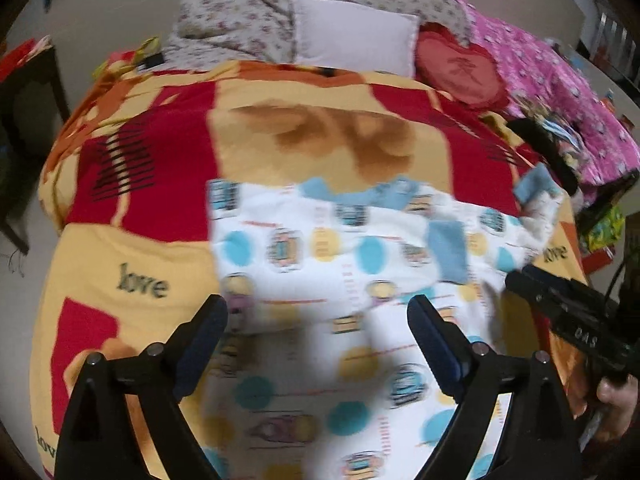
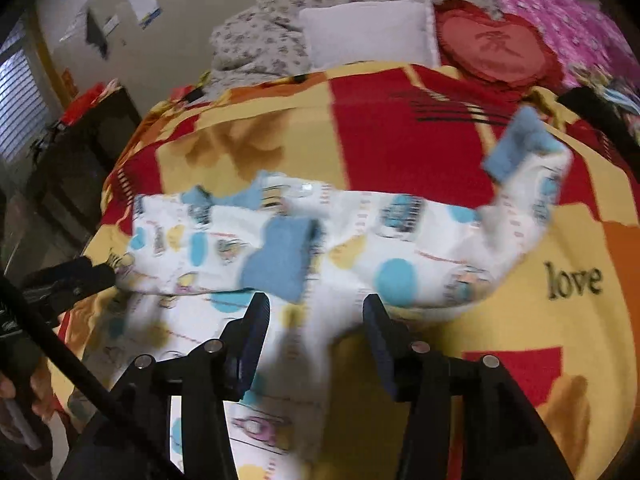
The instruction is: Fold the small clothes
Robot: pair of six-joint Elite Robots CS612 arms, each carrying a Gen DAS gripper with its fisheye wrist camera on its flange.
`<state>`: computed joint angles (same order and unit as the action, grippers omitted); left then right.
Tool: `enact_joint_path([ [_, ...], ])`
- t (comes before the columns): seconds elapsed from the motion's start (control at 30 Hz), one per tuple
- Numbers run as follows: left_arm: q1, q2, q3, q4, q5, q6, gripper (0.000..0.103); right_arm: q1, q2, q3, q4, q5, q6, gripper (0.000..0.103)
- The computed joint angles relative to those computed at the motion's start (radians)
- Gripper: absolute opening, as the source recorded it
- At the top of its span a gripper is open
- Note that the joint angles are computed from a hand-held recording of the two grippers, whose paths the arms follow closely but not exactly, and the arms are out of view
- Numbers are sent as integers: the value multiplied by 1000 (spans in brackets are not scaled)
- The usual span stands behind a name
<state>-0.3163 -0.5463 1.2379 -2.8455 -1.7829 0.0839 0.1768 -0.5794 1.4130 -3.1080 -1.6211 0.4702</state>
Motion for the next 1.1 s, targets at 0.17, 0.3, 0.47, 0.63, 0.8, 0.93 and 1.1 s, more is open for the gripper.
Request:
enact_joint_path([
  [0.17, -32, 11, -20, 10, -36, 15, 91, -24, -45, 80, -58, -57, 22, 53],
  [0.3, -58, 32, -60, 59, -65, 40, 91, -50, -77, 133, -107, -110, 60, 56],
  [0.47, -82, 46, -78, 89, -48, 55, 91, -86, -94, 171, -121, -166, 148, 57],
  [0.63, -79, 48, -78, 90, -49, 43, 91, -98, -52, 99, -94, -79, 124, 55],
  [0.8, -74, 49, -80, 103, -41, 37, 91, -101, 33, -36, -98, 117, 101, 55],
  [0.93, -69, 51, -81, 111, -59, 51, 91, -105, 38, -29, -172, 211, 132, 55],
  [1.1, -64, 61, -97, 126, -80, 28, 91, -108, -19, 78, -276, 110, 114, 55],
])
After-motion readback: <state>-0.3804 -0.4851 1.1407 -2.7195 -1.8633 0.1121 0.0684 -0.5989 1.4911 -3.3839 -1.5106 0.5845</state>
